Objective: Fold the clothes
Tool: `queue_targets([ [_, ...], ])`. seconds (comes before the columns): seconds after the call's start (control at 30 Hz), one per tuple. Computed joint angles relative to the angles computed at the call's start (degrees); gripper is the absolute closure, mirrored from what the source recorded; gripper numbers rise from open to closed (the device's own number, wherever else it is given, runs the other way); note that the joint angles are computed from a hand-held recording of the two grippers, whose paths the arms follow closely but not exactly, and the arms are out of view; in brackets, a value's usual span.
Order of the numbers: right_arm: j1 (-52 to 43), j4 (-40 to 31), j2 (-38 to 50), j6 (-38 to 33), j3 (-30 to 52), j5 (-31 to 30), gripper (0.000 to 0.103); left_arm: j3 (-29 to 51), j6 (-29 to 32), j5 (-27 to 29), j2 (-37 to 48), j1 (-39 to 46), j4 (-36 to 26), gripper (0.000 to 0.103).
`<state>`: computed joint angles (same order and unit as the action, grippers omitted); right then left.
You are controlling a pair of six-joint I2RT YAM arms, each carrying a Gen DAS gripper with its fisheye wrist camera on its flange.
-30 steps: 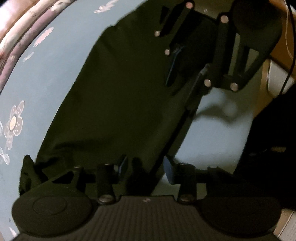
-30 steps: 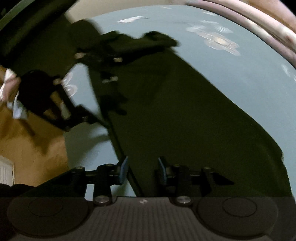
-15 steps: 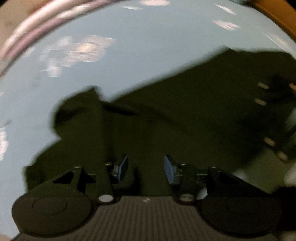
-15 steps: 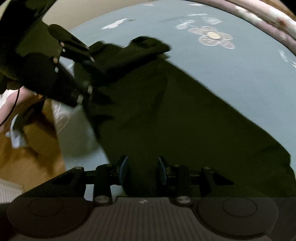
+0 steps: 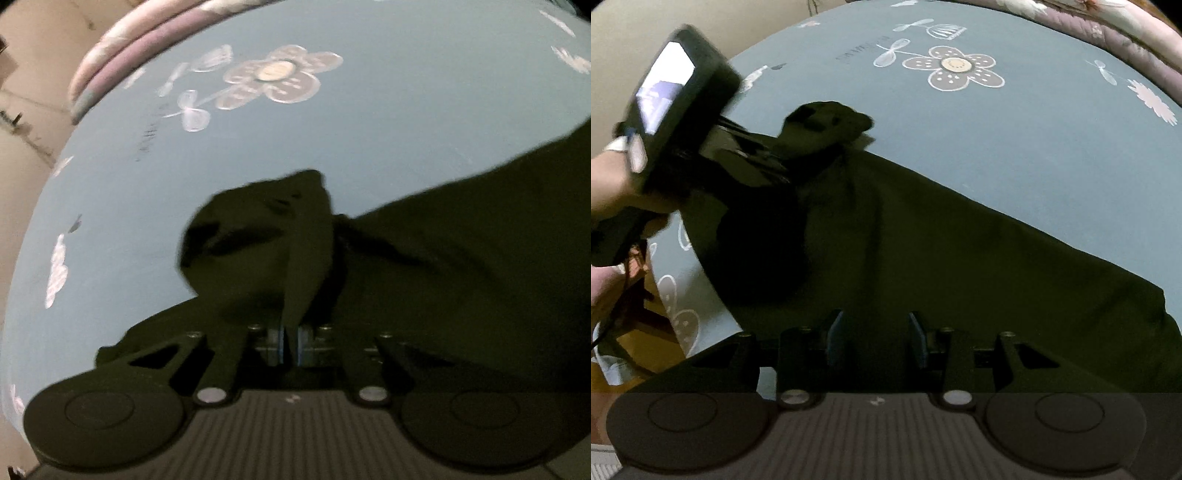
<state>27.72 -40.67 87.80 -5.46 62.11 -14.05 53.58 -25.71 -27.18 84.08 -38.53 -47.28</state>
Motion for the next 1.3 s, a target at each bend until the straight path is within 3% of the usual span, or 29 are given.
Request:
queue_targets([
  [0.17,0.68,-0.14,1.87,0.26,0.60,1.51,0.059,-2.34,-4.95,0.71,-12.14,3.35,-7.46,0.100],
  [0.3,1.67,-0.28,2.90,0.75,1.43,2.13,0.059,-5.46,-12.33,3.20,-20.81,8.42,-15.01,0.099],
  [0.37,2.17,-0.56,3.41,0.84,2.15,2.27,0.059,-8.34,-14.68,6.57,-25.00,13.11,-17.15,0.097],
  [0.47,2.89,-1.06,4.09,0.76,3.25,2.44,0.059,-14.28,-16.55,13.60,-30.64,21.76,-17.78,0.086],
  [0.53,3.27,-1.45,4.51,0.59,3.94,2.61,0.059,-17.70,-14.55,18.81,-34.09,29.45,-16.67,0.080],
  [0.57,3.37,-1.55,4.50,0.43,4.13,2.65,0.058,-18.49,-13.54,20.31,-35.19,31.92,-16.45,0.073],
  [0.67,3.06,-2.01,4.54,0.05,4.57,2.48,0.054,-18.64,-9.07,23.61,-38.49,37.08,-17.18,0.064],
  [0.8,2.93,-2.76,5.15,-0.40,5.61,2.62,0.054,-16.33,1.92,27.39,-38.36,41.68,-20.39,0.050],
  [0.93,3.15,-2.64,5.47,-0.29,6.37,2.55,0.054,-13.28,7.35,23.14,-37.75,34.44,-25.52,0.046],
  [1.07,2.75,-2.53,5.32,-0.24,6.51,2.23,0.054,-8.53,-0.58,14.85,-37.90,18.23,-30.72,0.046],
  [1.17,2.57,-2.12,5.18,0.26,6.03,1.94,0.054,-6.82,-2.19,11.10,-34.05,8.24,-25.61,0.035],
  [1.3,2.72,-2.26,4.99,0.84,5.49,2.02,0.054,-7.25,-5.96,2.10,-20.35,-7.96,-15.79,0.035],
])
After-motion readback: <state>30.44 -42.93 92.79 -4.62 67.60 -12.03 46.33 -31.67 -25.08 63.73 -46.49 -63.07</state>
